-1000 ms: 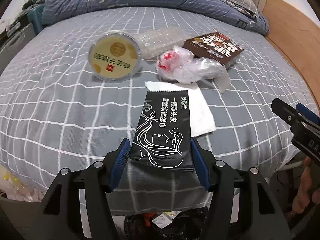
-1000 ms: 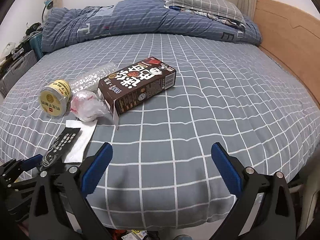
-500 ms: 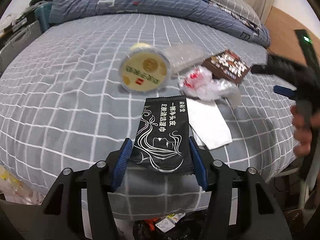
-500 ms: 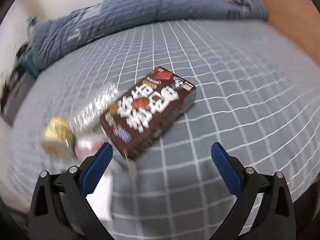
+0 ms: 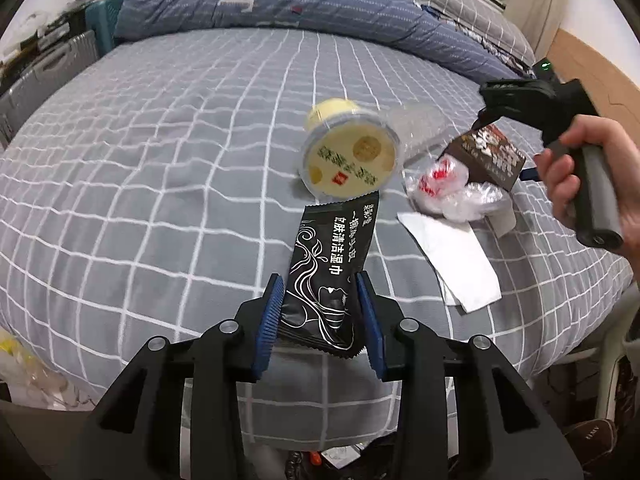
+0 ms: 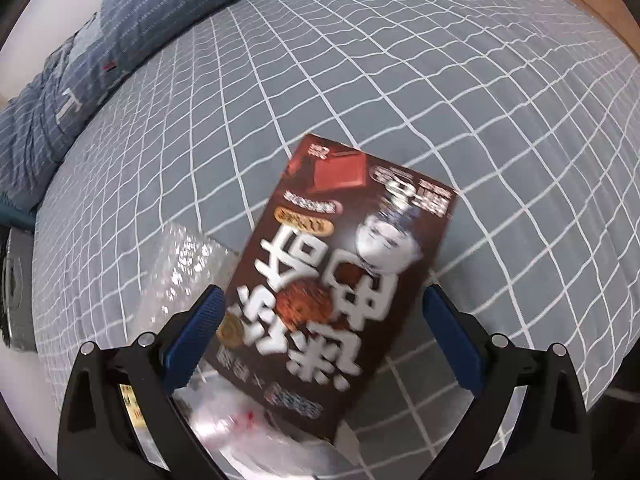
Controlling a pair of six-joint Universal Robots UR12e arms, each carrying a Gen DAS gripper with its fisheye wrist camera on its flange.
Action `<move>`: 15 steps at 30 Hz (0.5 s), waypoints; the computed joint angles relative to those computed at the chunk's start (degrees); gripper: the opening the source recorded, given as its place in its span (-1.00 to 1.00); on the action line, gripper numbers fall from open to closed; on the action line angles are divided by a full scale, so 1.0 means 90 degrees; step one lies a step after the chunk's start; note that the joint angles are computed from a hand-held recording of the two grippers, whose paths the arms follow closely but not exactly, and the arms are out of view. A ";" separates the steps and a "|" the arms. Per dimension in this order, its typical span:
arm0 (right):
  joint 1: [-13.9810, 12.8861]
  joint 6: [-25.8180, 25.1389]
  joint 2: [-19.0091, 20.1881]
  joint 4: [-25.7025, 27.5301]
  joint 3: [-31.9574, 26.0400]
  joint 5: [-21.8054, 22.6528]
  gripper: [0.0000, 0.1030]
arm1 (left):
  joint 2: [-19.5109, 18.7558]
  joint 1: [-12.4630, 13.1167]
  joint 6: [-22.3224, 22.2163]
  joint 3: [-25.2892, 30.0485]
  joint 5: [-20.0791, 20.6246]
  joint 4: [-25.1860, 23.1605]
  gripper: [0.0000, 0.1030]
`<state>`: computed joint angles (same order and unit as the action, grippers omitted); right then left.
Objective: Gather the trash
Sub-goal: 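Grasp the black wet-wipe packet with the left tool while the right tool grasps the brown chocolate box, then lift the black packet and brown box off the bed with both tools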
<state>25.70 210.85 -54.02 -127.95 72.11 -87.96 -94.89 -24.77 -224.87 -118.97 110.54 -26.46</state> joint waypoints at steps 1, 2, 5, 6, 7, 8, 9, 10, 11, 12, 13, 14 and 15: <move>0.0030 0.0086 0.0069 0.0148 -0.0132 -0.0122 0.84 | 0.0013 0.0003 -0.0007 -0.0007 0.0023 -0.0005 -0.29; 0.0047 0.0126 0.0119 0.0243 -0.0218 -0.0205 0.84 | 0.0029 0.0006 -0.0027 -0.0021 0.0017 -0.0007 -0.29; 0.0120 0.0213 0.0286 0.0528 -0.0515 -0.0500 0.84 | 0.0063 0.0039 -0.0065 -0.0060 -0.0025 0.0015 -0.29; 0.0135 0.0224 0.0330 0.0582 -0.0584 -0.0551 0.85 | 0.0069 0.0035 -0.0074 -0.0065 -0.0012 0.0021 -0.29; 0.0154 0.0240 0.0382 0.0645 -0.0664 -0.0622 0.85 | 0.0070 0.0031 -0.0080 -0.0062 0.0003 0.0012 -0.29; 0.0173 0.0242 0.0421 0.0704 -0.0734 -0.0710 0.85 | 0.0068 0.0022 -0.0099 -0.0056 0.0025 -0.0006 -0.29; 0.0189 0.0224 0.0465 0.0746 -0.0803 -0.0789 0.86 | 0.0069 0.0022 -0.0109 -0.0056 0.0023 -0.0015 -0.29; 0.0225 0.0200 0.0499 0.0780 -0.0853 -0.0906 0.87 | 0.0074 0.0019 -0.0121 -0.0063 0.0023 -0.0015 -0.29; 0.0248 0.0173 0.0520 0.0803 -0.0888 -0.0986 0.87 | 0.0073 0.0018 -0.0130 -0.0063 0.0021 -0.0015 -0.29; 0.0274 0.0157 0.0547 0.0849 -0.0941 -0.1066 0.87 | 0.0069 0.0018 -0.0126 -0.0057 0.0022 -0.0020 -0.29; 0.0289 0.0172 0.0568 0.0899 -0.0992 -0.1112 0.87 | 0.0068 0.0013 -0.0130 -0.0053 0.0027 -0.0022 -0.29; 0.0296 0.0190 0.0583 0.0966 -0.1043 -0.1143 0.87 | 0.0072 0.0020 -0.0129 -0.0052 0.0030 -0.0028 -0.29; 0.0291 0.0213 0.0584 0.1020 -0.1075 -0.1121 0.87 | 0.0071 0.0023 -0.0127 -0.0050 0.0040 -0.0032 -0.29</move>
